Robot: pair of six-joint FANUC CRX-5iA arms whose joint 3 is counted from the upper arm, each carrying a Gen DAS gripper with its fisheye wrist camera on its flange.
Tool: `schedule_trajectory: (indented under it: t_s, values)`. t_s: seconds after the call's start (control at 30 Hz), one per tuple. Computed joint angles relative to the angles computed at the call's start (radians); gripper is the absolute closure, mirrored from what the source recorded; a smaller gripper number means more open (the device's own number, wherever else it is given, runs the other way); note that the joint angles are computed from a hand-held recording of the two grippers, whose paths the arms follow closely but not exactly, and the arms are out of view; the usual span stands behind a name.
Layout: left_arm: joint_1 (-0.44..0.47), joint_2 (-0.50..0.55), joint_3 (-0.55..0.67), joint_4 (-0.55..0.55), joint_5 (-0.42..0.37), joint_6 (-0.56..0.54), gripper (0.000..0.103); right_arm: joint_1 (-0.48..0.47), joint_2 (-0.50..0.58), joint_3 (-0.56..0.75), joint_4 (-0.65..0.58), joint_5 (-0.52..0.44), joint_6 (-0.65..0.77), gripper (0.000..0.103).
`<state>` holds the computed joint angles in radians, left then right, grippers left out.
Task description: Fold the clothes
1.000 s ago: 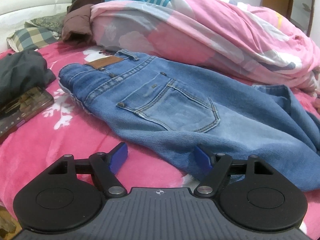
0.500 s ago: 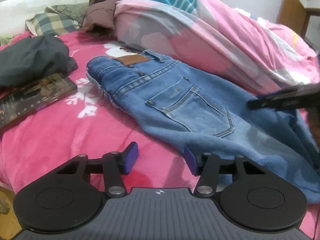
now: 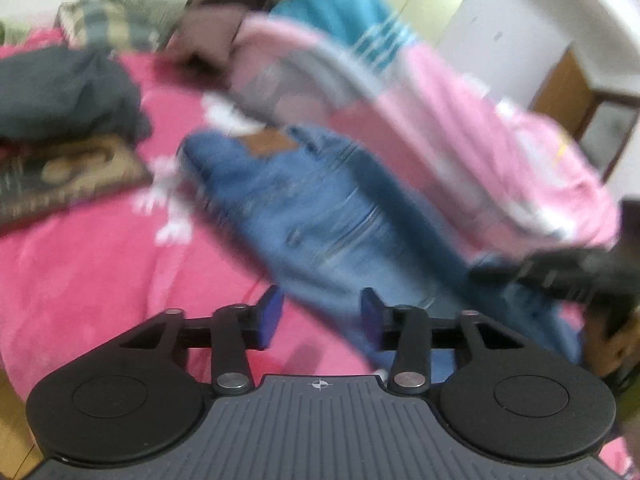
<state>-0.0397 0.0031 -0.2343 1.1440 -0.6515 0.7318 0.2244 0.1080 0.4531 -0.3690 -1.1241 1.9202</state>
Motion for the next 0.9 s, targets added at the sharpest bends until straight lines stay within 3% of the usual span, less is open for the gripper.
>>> schedule_trajectory:
  t_s: [0.07,0.17,0.33,0.43,0.53,0.63,0.7,0.8,0.87,0.9]
  values:
    - [-0.001,-0.005,-0.014,0.084,-0.013,-0.047,0.049,0.004,-0.015,-0.004,-0.037,-0.028,0.049,0.1]
    - [0.004,0.026,0.012,0.139,-0.075,-0.025,0.049,-0.01,-0.029,-0.003,-0.116,-0.07,0.091,0.1]
    - [-0.01,0.083,0.078,0.154,-0.124,0.02,0.041,-0.027,-0.05,-0.005,-0.21,-0.136,0.124,0.101]
    - [-0.029,0.088,0.083,0.175,-0.107,0.017,0.038,-0.013,-0.065,-0.019,-0.229,-0.163,0.14,0.101]
    - [-0.034,0.074,0.086,0.094,-0.059,0.112,0.043,0.009,-0.073,-0.033,-0.242,-0.2,0.16,0.101]
    - [-0.024,0.05,0.073,0.035,-0.056,0.185,0.04,0.039,-0.078,-0.045,-0.243,-0.237,0.183,0.101]
    - [-0.024,0.02,0.034,0.067,-0.041,0.163,0.037,0.059,-0.078,-0.054,-0.239,-0.253,0.196,0.101]
    - [-0.016,-0.003,0.001,0.061,-0.018,0.167,0.045,0.065,-0.056,-0.034,-0.27,-0.316,0.213,0.103]
    - [0.002,-0.002,0.004,0.009,-0.025,0.213,0.06,0.079,-0.052,-0.023,-0.257,-0.333,0.238,0.103]
    - [0.012,-0.001,0.006,-0.016,-0.031,0.239,0.061,0.076,-0.047,-0.006,-0.258,-0.344,0.246,0.103]
